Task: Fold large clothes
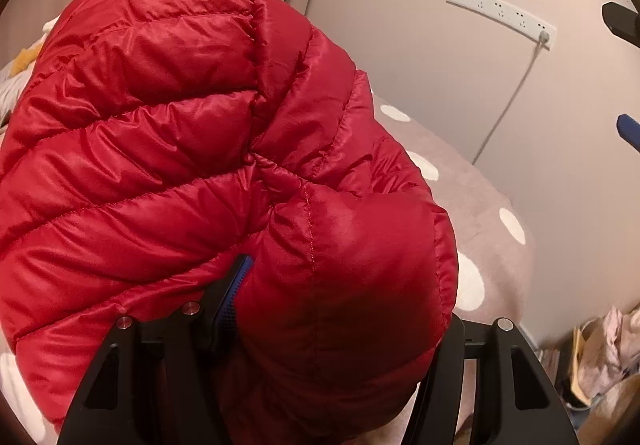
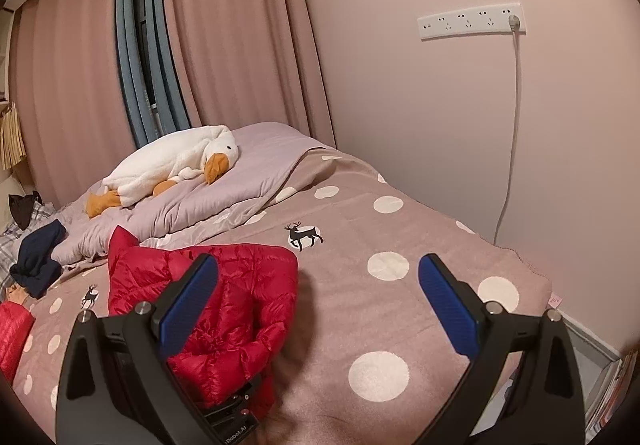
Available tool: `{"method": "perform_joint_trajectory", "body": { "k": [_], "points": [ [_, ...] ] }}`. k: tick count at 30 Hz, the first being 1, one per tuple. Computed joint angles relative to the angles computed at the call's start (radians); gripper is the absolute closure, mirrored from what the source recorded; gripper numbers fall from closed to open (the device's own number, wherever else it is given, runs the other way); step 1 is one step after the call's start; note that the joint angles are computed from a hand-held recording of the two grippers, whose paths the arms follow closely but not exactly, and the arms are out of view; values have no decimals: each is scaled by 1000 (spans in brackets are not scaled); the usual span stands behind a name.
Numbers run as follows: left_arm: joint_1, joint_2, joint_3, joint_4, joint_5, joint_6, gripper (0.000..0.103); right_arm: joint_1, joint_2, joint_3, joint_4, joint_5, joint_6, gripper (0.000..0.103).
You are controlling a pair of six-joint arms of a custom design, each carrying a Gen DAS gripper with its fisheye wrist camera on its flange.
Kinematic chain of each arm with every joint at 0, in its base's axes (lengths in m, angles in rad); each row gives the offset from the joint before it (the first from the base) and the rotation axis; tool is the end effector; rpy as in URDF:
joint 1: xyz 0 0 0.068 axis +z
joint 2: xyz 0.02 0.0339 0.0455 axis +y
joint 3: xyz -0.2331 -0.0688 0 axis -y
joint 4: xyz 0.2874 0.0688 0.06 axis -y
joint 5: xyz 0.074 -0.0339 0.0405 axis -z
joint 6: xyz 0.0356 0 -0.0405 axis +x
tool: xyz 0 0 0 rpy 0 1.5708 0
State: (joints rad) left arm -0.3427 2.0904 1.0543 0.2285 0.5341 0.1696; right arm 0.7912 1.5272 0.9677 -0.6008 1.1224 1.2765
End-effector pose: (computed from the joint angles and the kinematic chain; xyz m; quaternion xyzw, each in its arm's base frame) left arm 0.3764 -0.1535 0.0235 0.3219 0.8411 -0.2750 0.3367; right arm 0.2484 0.2057 0.1627 0.3044 0.7785 -0.1182 0.5360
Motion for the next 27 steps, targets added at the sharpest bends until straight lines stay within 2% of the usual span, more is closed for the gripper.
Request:
{"method": "perform_joint_trajectory", "body": {
  "k": [4, 11, 15, 20, 23, 25, 27],
  "points": [
    [-19, 34, 20, 30, -15, -20, 42, -5, 21, 18, -13, -8, 14, 2],
    [33, 111, 107, -27, 84, -9, 42, 1, 68, 71, -93, -1, 86, 2],
    [31, 116, 108, -18, 77, -8, 42, -7, 70, 70, -89, -10, 87, 2],
    [29, 18, 35, -44, 28, -21, 42, -20, 72, 64, -54, -32, 62, 2],
    [43, -61, 8, -127, 36, -23, 40, -28, 63, 44, 10, -56, 14, 2],
    [61, -114, -17, -176, 60, -4, 26, -34, 57, 33, 46, -69, -11, 2],
    [92, -155, -22, -242, 107, -27, 24, -34, 64, 38, 56, -73, -20, 2]
  ]
}}
